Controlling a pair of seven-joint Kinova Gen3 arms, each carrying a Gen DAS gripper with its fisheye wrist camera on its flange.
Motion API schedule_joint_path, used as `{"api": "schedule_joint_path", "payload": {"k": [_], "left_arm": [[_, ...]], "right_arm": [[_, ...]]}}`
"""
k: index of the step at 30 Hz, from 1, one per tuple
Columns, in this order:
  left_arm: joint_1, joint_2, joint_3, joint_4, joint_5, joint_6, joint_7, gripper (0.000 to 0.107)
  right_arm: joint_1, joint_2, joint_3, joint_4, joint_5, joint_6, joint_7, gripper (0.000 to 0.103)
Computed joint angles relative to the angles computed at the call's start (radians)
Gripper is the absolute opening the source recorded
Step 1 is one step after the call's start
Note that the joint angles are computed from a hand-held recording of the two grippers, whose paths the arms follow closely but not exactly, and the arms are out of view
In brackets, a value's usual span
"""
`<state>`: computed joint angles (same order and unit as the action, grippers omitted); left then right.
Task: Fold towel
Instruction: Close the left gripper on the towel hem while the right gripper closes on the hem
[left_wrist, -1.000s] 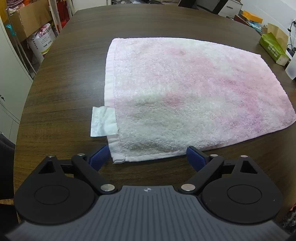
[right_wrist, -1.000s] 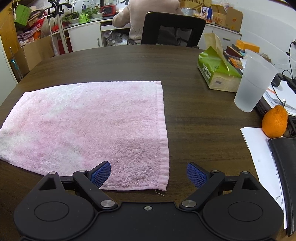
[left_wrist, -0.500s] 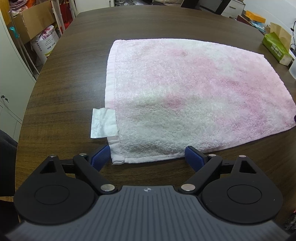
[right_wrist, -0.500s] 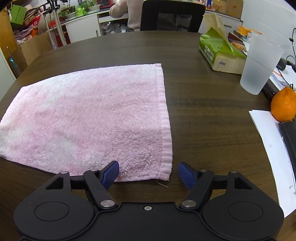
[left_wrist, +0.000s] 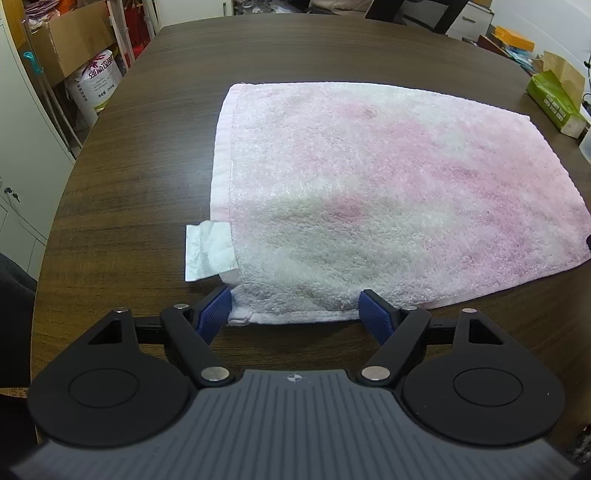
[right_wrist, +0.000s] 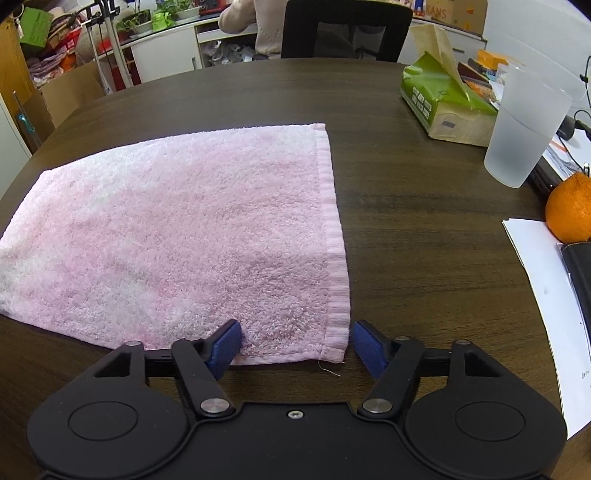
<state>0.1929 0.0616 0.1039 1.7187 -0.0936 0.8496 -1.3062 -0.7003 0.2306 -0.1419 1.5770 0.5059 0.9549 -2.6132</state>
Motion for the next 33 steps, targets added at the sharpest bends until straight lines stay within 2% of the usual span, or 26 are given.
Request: {"api": "schedule_joint_path", "payload": {"k": [1,3,4,6,7,13,23,33], "left_arm": [[-0.003,-0.001,-0.002,-0.001,0.006,-0.001,-0.003,0.053],[-0.008,-0.001,-0.004,-0.002,0.017,-0.005,-0.007,0.048],[-0.011,-0.001,-0.005,-0.003,0.022,-0.006,-0.007,0.046],[-0.013,-0.001,-0.005,-0.003,0.031,-0.009,-0.011,0.04],[-0.017,-0.003,-0.006,-0.001,0.045,-0.013,-0.02,0.034],[-0.043,-0.001,-0.013,-0.005,0.123,-0.015,-0.07,0.017],[-0.037,0.026,-0.01,-0.077,0.093,0.043,-0.093,0.015],[-0.066,0.085,-0.022,-0.254,0.125,0.143,-0.187,0.015]], "right_arm": [[0.003,-0.001,-0.001,-0.001,-0.003,-0.001,0.008,0.049],[0.011,-0.002,-0.002,-0.005,-0.014,-0.005,0.028,0.036],[0.013,-0.002,-0.002,-0.006,-0.017,-0.007,0.033,0.034],[0.02,-0.001,-0.002,-0.008,-0.028,-0.016,0.047,0.014],[0.022,-0.001,-0.002,-0.009,-0.033,-0.019,0.051,0.011],[0.012,0.009,0.002,-0.024,-0.036,-0.006,0.058,0.011],[0.025,-0.005,0.005,-0.034,-0.05,-0.021,0.063,0.011],[0.092,-0.017,0.009,-0.093,-0.131,-0.055,0.141,0.011]]}}
